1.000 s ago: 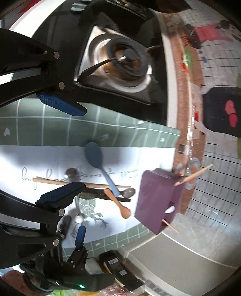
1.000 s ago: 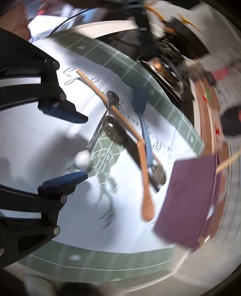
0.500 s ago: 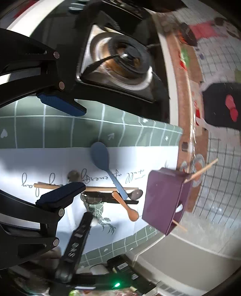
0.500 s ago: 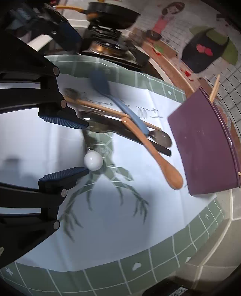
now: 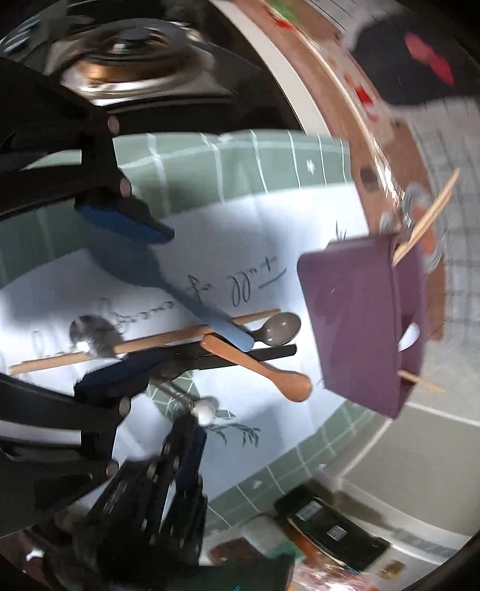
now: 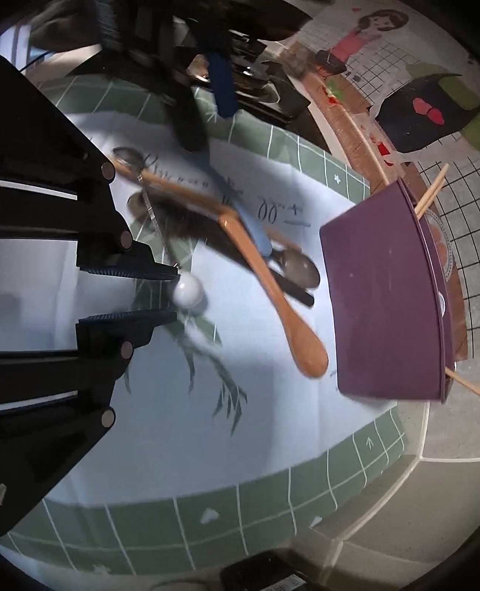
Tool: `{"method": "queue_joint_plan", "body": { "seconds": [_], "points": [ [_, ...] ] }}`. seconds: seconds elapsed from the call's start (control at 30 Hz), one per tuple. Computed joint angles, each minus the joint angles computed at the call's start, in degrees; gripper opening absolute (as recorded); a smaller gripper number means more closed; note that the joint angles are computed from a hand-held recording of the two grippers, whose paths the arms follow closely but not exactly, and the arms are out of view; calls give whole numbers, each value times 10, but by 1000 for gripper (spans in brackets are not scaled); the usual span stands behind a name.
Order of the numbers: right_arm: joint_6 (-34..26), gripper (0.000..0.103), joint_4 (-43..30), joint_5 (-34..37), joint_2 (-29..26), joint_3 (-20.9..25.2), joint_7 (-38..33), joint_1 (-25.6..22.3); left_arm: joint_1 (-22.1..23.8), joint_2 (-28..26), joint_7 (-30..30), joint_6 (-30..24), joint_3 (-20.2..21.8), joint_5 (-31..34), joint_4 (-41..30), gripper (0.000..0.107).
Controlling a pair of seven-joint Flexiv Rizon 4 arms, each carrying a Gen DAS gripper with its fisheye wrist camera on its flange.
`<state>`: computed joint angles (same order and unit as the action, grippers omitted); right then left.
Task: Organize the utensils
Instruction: 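Move the right gripper down to the white-knob metal spoon while the left approaches the blue spoon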
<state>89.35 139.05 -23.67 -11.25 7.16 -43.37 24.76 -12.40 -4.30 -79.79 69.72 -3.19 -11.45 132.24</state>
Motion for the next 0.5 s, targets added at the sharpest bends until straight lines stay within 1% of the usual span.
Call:
{"method": "queue_joint_plan", "body": {
  "seconds": [0.03,0.07,0.1,0.13,0.23,0.3,0.33,0.37,0.4,0.47,0.5],
  "points": [
    [-1,15,1,6,0,3,-10,-7,2,-15,2,-14,-2,8,-17,49],
    [-4,15,-1,15,-2,19,-21,-26,3,-25,4,-24,-3,10,-28,47],
    [-14,15,-9,61,-5,55,-61,-57,4,-34,7,-35,-4,12,-39,47],
    [-17,15,-14,84,-7,72,-79,-71,5,-45,11,-47,-6,11,-51,47],
    [-18,18,-15,143,-1,103,-129,-100,7,-65,15,-72,-8,4,-72,47],
    [-22,18,-21,191,2,131,-170,-121,6,-74,14,-82,-8,7,-82,42],
    [-24,18,-24,206,3,135,-182,-121,5,-78,12,-88,-8,10,-87,40],
    [-27,18,-25,219,5,138,-194,-121,4,-80,15,-91,-9,6,-89,34],
    [-28,18,-26,230,7,139,-203,-118,4,-81,14,-89,-10,3,-88,26],
    [-29,22,-30,253,10,143,-221,-114,1,-80,12,-81,-11,2,-86,15],
    [-32,23,-34,264,10,146,-231,-112,-1,-78,9,-71,-11,2,-81,13]
  ]
}}
